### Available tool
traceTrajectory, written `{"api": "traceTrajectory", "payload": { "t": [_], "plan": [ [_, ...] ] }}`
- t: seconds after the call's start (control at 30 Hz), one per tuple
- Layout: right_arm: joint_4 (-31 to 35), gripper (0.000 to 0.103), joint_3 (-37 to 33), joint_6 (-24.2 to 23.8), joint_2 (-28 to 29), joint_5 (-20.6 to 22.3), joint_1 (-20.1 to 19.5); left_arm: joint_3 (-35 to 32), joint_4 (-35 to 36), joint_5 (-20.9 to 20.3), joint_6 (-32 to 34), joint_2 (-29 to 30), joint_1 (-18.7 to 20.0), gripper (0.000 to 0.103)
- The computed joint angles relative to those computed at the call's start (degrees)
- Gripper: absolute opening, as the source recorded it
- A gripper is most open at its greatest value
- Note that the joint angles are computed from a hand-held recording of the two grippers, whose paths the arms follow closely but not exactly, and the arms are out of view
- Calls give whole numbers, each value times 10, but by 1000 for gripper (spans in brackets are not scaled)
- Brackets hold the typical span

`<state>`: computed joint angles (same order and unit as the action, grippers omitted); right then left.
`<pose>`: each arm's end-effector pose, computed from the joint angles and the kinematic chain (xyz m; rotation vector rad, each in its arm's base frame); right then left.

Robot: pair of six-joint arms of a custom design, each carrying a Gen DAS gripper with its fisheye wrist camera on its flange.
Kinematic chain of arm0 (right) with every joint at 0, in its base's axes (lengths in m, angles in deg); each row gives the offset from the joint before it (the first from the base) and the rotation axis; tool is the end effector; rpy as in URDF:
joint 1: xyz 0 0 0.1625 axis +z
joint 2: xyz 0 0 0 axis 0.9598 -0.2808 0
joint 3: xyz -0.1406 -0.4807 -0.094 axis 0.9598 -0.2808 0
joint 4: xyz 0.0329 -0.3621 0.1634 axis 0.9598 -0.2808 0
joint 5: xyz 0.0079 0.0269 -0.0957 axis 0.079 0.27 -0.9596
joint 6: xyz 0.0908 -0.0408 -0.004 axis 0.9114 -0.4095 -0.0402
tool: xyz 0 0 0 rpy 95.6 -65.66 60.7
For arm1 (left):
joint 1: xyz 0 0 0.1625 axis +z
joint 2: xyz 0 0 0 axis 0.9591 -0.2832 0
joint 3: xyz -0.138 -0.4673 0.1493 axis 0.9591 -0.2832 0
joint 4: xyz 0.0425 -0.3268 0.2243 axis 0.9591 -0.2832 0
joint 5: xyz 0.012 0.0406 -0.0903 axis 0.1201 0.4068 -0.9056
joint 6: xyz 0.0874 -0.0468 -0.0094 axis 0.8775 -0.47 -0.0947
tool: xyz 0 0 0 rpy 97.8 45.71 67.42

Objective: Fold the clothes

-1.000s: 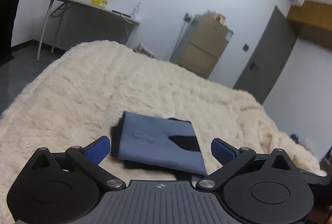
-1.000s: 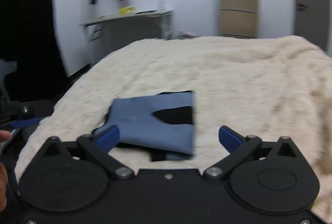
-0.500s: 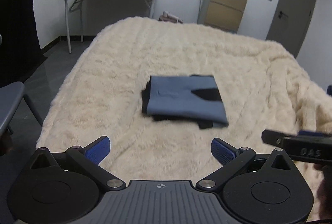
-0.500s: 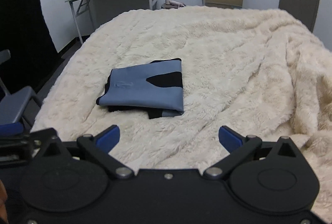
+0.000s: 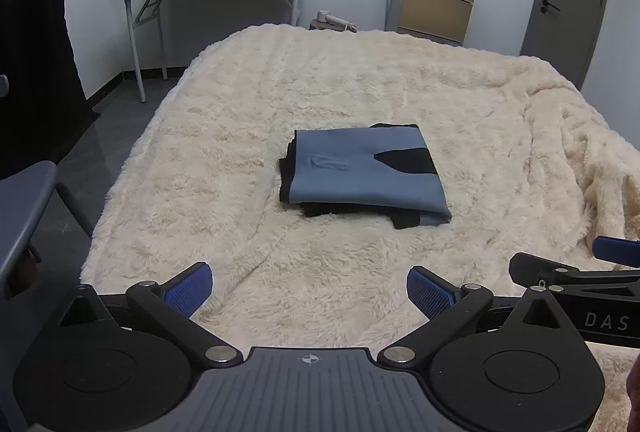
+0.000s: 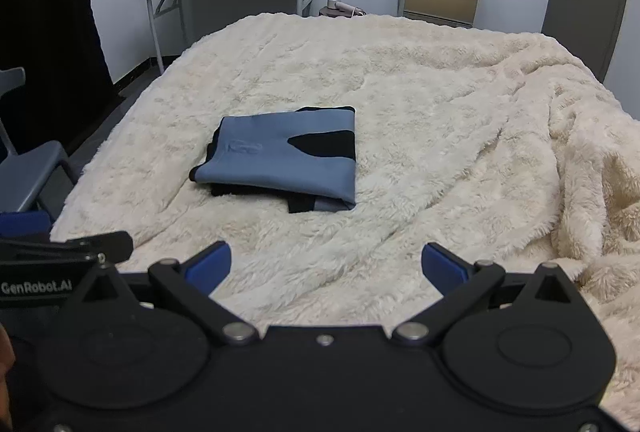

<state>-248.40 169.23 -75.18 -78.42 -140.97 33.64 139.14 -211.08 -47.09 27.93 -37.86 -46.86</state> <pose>0.2029 -0.4297 0.3257 0.4145 -2.1663 0.9759 -0.3929 -0.4389 0.1750 0.4746 2.2784 -0.9188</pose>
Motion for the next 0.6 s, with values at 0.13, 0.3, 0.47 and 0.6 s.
{"api": "traceTrajectory", "payload": {
  "t": [0.13,0.3,0.47,0.6],
  "plan": [
    [-2,103,-2,3,4,3,0,0,2,1,-2,0,-1,103],
    [1,103,-3,7,7,6,-1,-1,10,3,-8,0,-1,103],
    [-2,103,-3,7,7,5,-1,-3,13,5,-9,0,-2,103],
    [-2,103,-4,4,8,4,-1,-2,14,7,-10,0,-2,103]
  ]
}}
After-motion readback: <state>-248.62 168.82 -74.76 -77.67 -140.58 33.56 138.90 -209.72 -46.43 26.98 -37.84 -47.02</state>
